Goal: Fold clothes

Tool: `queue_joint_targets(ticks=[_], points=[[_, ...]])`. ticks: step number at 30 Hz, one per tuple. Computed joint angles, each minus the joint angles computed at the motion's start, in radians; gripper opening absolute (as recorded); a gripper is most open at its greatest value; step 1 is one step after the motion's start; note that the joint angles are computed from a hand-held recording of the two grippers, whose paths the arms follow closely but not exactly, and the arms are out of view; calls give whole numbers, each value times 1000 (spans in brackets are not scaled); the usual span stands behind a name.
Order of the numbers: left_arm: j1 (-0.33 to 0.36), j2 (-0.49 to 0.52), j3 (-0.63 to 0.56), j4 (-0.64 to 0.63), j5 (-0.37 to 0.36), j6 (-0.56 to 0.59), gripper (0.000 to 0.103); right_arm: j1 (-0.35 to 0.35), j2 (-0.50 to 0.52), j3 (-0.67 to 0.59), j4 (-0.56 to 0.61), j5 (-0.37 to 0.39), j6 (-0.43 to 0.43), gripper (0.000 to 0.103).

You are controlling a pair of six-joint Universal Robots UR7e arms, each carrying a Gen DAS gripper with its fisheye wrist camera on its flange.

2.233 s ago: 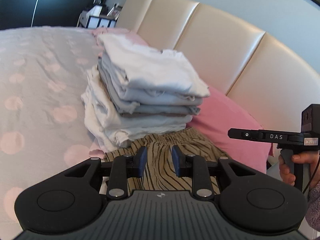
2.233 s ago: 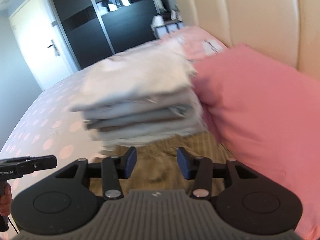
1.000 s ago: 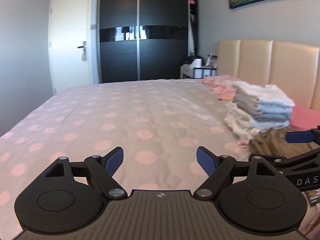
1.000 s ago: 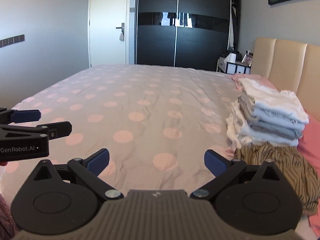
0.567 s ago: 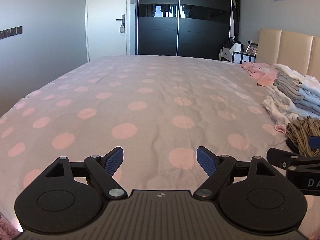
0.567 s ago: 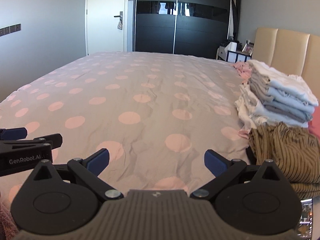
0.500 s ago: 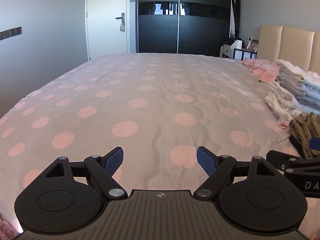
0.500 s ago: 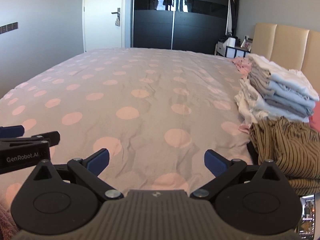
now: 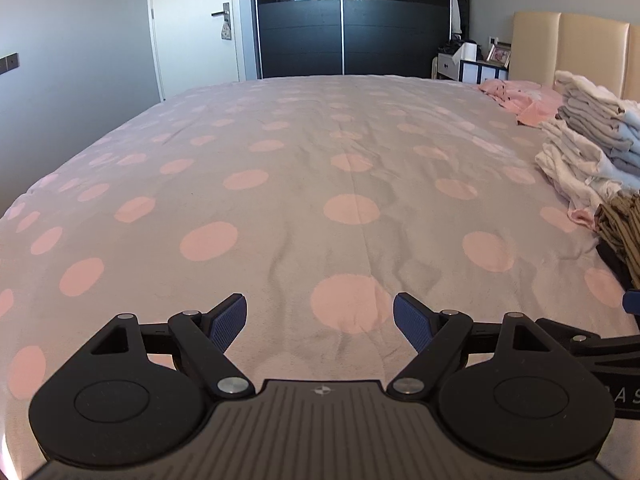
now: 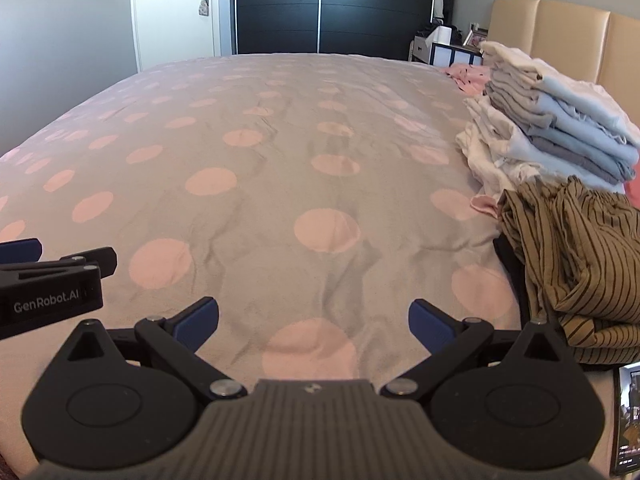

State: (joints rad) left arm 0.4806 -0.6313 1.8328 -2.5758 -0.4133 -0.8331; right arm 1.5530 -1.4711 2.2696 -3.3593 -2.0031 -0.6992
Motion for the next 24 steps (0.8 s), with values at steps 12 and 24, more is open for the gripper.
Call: queue_joint_targets(ticks=[12, 24], points=[[0, -1, 6, -55, -2, 25, 81, -4, 15, 11, -41, 14, -21, 102], [-5, -8, -15, 99, 17, -60, 81, 7, 7, 28, -69, 26, -43, 102]])
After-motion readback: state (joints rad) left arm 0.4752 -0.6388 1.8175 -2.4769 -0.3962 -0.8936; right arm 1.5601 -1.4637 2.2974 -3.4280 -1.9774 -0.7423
